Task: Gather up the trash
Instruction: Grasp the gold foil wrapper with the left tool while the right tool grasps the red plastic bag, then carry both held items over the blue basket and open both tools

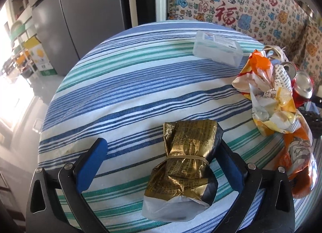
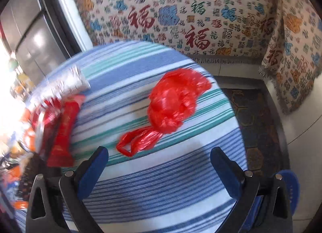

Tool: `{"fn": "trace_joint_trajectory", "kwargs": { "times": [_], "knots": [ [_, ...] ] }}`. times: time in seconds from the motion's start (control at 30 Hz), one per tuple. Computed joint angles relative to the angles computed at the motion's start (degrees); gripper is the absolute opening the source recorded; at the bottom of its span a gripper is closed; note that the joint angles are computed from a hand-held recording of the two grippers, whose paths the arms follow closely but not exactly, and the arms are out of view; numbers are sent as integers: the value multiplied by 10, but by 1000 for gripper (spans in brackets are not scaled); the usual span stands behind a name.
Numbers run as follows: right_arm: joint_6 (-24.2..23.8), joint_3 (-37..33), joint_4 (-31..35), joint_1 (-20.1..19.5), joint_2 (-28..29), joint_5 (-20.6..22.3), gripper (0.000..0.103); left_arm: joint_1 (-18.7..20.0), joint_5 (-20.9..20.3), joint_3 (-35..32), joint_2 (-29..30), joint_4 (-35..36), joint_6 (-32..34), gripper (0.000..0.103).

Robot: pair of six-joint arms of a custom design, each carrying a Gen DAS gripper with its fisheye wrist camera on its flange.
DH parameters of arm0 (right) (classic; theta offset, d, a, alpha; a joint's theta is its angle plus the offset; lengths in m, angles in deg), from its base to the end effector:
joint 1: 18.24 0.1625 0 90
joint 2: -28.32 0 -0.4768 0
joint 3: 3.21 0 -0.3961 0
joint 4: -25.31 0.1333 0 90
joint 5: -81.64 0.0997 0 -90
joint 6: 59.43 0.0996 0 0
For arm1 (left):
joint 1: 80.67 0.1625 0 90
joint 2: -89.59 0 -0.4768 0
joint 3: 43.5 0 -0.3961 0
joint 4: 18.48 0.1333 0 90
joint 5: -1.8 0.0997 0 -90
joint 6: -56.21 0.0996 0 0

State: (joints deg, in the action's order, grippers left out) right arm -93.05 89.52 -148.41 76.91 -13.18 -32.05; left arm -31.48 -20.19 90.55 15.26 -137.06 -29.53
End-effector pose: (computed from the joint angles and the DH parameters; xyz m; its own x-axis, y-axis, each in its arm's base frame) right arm 0.1592 -0.7269 0.1462 -0.7337 -0.3546 0.5796 -0.5788 0.7731 -0.2597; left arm -0.0871 -0.4461 0.1960 -0.5556 -0.6009 -0.5747 0.0714 0.6541 -0.7530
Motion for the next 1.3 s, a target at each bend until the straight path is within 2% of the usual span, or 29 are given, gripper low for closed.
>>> {"fn": "trace_joint_trajectory", "kwargs": {
  "times": [0.1,0.2,0.27,0.33,0.37,0.4,0.43,0.5,0.63,0.7,0.73,0.77,0.83,0.9,1.07,1.13,1.23,1.3],
  "knots": [
    [30,-24,15,4,1,7,103,0,0,0,0,0,0,103],
    [55,-72,25,12,29,-15,103,-1,0,1,0,-2,3,103],
    [85,-114,56,13,54,-32,102,-2,-2,3,-1,-7,10,103],
    [106,-137,68,9,75,-48,87,-3,-7,4,-2,-13,21,103],
    [87,-137,38,15,84,-71,69,-2,-11,5,-5,-21,33,103],
    [58,-142,19,20,96,-94,43,-2,-16,5,-7,-26,41,103],
    [43,-142,5,23,101,-102,43,-2,-18,7,-10,-28,43,102],
    [39,-128,10,22,95,-82,43,-7,-17,17,-14,-54,55,100],
    [2,-90,14,26,78,-66,43,-17,-14,39,-19,-132,108,75],
    [-10,-72,23,28,68,-67,43,-21,-15,40,-18,-125,108,68],
    [-14,-58,22,30,61,-69,43,-24,-14,39,-16,-120,108,51],
    [-20,-48,23,32,55,-70,42,-27,-15,39,-16,-122,114,40],
    [-35,-23,21,36,38,-70,42,-30,-19,48,-16,-163,135,37],
    [-48,3,20,39,16,-60,42,-35,-17,56,-21,-178,128,36],
    [-59,64,39,40,-55,-35,42,-75,8,60,-53,-110,45,35],
    [-62,82,54,38,-89,-33,42,-94,13,56,-53,-111,47,35],
    [-65,108,65,31,-137,-35,42,-117,8,37,-11,-216,146,35],
    [-61,122,74,23,-173,-37,42,-126,-5,12,40,-316,243,35]
  ]
}}
